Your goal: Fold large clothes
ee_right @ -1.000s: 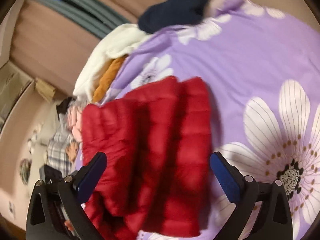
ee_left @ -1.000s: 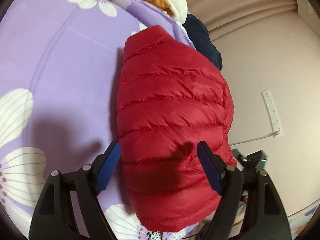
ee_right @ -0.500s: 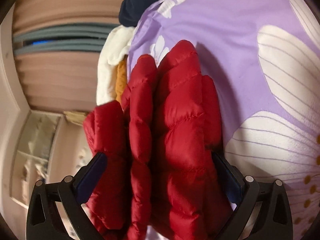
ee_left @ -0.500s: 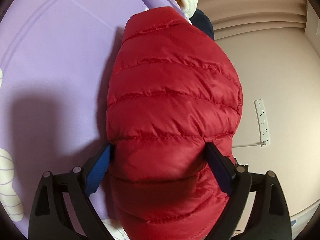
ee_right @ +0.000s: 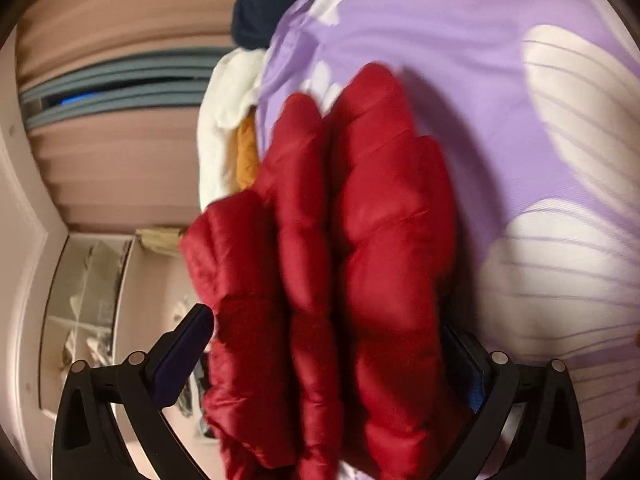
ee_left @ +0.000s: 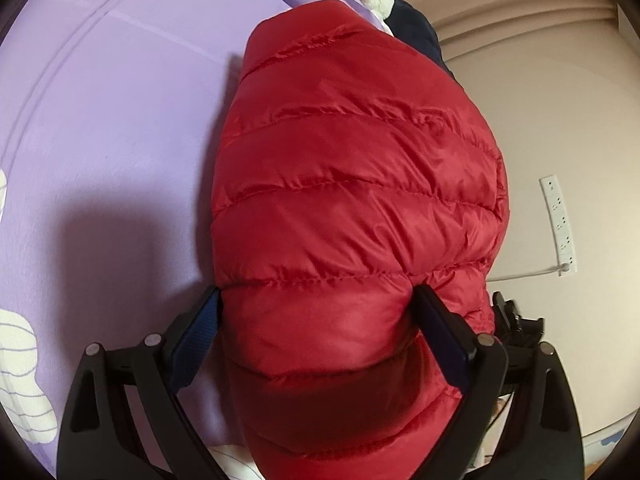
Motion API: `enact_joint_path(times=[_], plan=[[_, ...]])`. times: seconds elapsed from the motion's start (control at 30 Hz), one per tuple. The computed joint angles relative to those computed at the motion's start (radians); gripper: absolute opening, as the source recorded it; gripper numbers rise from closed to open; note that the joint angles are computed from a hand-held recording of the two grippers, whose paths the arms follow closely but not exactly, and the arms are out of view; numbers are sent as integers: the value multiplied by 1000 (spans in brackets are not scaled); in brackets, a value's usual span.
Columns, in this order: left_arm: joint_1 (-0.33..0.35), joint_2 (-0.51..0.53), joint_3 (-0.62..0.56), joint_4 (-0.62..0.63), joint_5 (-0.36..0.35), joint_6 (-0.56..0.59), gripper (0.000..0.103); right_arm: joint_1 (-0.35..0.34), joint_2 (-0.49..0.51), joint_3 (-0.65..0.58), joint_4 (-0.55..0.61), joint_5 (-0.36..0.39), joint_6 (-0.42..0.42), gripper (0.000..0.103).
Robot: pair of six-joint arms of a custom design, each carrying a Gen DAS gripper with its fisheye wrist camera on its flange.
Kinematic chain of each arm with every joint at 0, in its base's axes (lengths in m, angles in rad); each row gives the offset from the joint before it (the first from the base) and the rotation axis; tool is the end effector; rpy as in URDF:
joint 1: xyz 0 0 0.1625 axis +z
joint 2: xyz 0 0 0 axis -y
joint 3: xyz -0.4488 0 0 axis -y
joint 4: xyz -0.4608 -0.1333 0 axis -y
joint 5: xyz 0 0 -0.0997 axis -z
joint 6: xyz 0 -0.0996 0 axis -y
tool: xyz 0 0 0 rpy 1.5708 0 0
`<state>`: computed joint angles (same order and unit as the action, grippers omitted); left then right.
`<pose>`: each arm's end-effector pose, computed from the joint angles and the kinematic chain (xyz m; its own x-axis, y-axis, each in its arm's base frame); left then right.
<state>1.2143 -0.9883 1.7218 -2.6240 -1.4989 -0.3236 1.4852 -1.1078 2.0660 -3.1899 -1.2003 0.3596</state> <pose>-0.1179 -0.7191 0.1658 -0.9990 0.0271 0.0353 0.0144 0.9474 -0.3197 0.1174 -0.6134 0.1749 -0.8634 0.1441 -0.4836 0.3967 0.7861 -0.4740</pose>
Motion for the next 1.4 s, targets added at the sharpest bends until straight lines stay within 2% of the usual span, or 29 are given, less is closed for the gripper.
enact_joint_path(times=[0.07,0.13,0.27,0.37,0.47,0.53,0.6,0.7,0.8,1.0,1.13,1.4], plan=[[0,9,-10,6,-2,-1,95,32,3,-33,78,-86,-41,103],[4,9,-17,16,-9,2,95,42,10,-56,131,-149,-34,103],[-6,12,-17,23,-3,6,94,19,28,-71,158,-139,-8,103],[-9,2,-7,24,-3,11,94,37,24,-57,127,-188,-38,102],[-17,-4,1,21,8,23,92,65,20,-33,68,-230,-96,93],[-23,-8,7,12,26,30,89,77,11,-25,55,-240,-130,81],[-25,-20,21,-5,37,34,86,89,7,-23,55,-254,-151,74],[-29,-38,40,-27,52,33,82,113,10,-28,46,-279,-167,70],[-37,-64,66,-58,73,52,81,136,15,-22,10,-282,-206,65],[-46,-122,106,-112,125,89,80,170,45,-54,5,-273,-280,65],[-43,-150,115,-132,152,114,80,167,40,-50,11,-245,-327,65],[-6,-138,30,-123,190,164,80,171,77,-84,11,-217,-392,65]])
